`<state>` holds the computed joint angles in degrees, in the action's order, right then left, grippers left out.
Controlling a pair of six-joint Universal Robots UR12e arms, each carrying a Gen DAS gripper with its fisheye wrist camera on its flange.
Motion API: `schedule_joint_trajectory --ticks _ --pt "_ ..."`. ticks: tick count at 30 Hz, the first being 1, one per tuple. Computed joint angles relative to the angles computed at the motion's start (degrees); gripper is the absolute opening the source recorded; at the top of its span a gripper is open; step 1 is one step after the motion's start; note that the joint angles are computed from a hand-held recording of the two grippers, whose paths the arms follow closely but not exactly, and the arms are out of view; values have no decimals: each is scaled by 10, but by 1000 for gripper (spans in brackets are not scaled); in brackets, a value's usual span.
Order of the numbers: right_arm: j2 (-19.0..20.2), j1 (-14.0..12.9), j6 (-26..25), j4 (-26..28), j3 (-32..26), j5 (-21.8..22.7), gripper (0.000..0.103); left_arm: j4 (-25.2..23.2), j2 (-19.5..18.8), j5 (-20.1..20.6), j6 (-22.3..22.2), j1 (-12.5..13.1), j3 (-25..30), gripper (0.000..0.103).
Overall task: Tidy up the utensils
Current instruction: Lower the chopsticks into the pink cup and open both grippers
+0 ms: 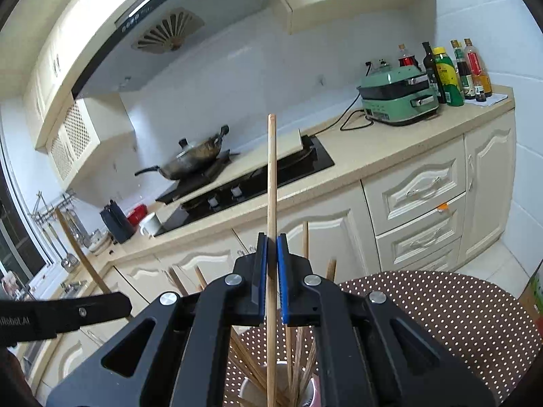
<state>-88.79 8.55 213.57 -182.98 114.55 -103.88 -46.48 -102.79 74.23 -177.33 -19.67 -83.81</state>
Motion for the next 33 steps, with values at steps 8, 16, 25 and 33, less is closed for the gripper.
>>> schedule_joint_trajectory --ticks 8,16,25,33 --pt "13 10 -7 8 9 -9 5 -29 -14 0 14 -2 1 7" --pt "14 19 15 39 13 1 5 -50 -21 3 28 -5 -6 7" --pt "3 12 53 37 21 30 5 -41 -21 -8 17 0 -21 7" --pt "15 6 62 -63 20 -22 5 -23 -24 -21 -30 7 -21 7"
